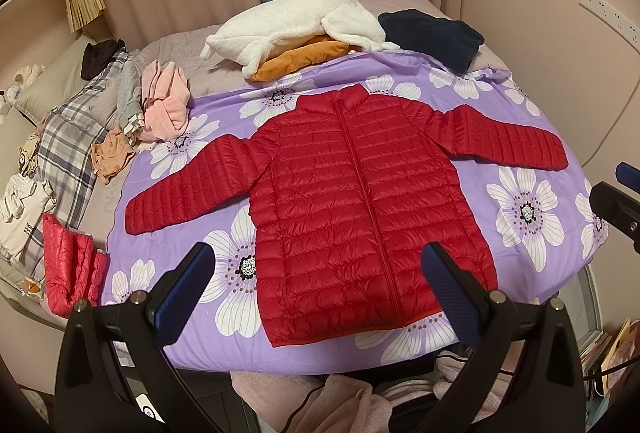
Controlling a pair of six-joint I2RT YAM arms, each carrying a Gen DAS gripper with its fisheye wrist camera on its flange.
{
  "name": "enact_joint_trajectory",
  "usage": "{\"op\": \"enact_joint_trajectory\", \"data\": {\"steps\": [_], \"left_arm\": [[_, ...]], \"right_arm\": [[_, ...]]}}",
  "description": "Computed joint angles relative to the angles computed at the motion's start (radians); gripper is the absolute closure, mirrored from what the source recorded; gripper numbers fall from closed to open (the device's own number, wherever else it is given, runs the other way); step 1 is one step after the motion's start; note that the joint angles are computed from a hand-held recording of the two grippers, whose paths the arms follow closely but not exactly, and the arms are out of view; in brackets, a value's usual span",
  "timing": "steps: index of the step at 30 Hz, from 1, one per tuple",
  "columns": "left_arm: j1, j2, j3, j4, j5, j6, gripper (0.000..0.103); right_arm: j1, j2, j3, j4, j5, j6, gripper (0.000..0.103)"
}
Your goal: Fold large clothes
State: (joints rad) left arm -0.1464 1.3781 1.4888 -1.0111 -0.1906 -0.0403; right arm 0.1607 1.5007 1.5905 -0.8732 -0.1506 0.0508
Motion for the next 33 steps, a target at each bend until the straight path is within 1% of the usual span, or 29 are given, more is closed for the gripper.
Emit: {"op": "enact_joint_trajectory", "data": {"steps": [7,11,15,21,22,23,25,27,28,30,33], "left_arm": [[0.0,0.001,0.001,-0.001,0.0,-0.002,0.0],[0.011,-0.007,-0.027,0.026,0.034,-0.002,0.0],[0.065,-0.003,-0.072,0.094,0.125,-0.026,0.0],[0.189,0.079,-0.121,0.213,0.331,-0.14,0.0],[0.211,0.096,-0.144,0.252,0.359,-0.164,0.0],[0.215,0.114,-0.147,0.276,0.369,-0.184,0.0],[0.232,0.151,-0.17,0.333,0.399,-0.222,0.0],[0.254,0.163,-0.247,0.472,0.463,-0.262,0.0],[0.261,0.175,-0.278,0.53,0.48,-0.279,0.0],[0.266,0.216,-0.304,0.604,0.509,-0.291,0.0],[0.273,0.293,-0.284,0.633,0.546,-0.257,0.0]], "right_arm": [[0.0,0.0,0.001,-0.001,0.0,0.004,0.001],[-0.016,-0.001,-0.012,0.008,-0.015,0.01,0.001],[-0.07,-0.013,-0.077,0.079,-0.097,0.02,0.001],[-0.195,-0.037,-0.288,0.319,-0.227,0.059,0.001],[-0.211,-0.03,-0.309,0.35,-0.243,0.071,0.001],[-0.24,-0.012,-0.343,0.402,-0.264,0.085,0.001],[-0.289,0.063,-0.353,0.45,-0.288,0.132,0.001],[-0.329,0.118,-0.37,0.512,-0.311,0.155,0.001],[-0.354,0.167,-0.373,0.551,-0.304,0.176,0.001],[-0.393,0.254,-0.356,0.597,-0.314,0.203,0.001],[-0.455,0.391,-0.297,0.638,-0.366,0.275,0.001]]}}
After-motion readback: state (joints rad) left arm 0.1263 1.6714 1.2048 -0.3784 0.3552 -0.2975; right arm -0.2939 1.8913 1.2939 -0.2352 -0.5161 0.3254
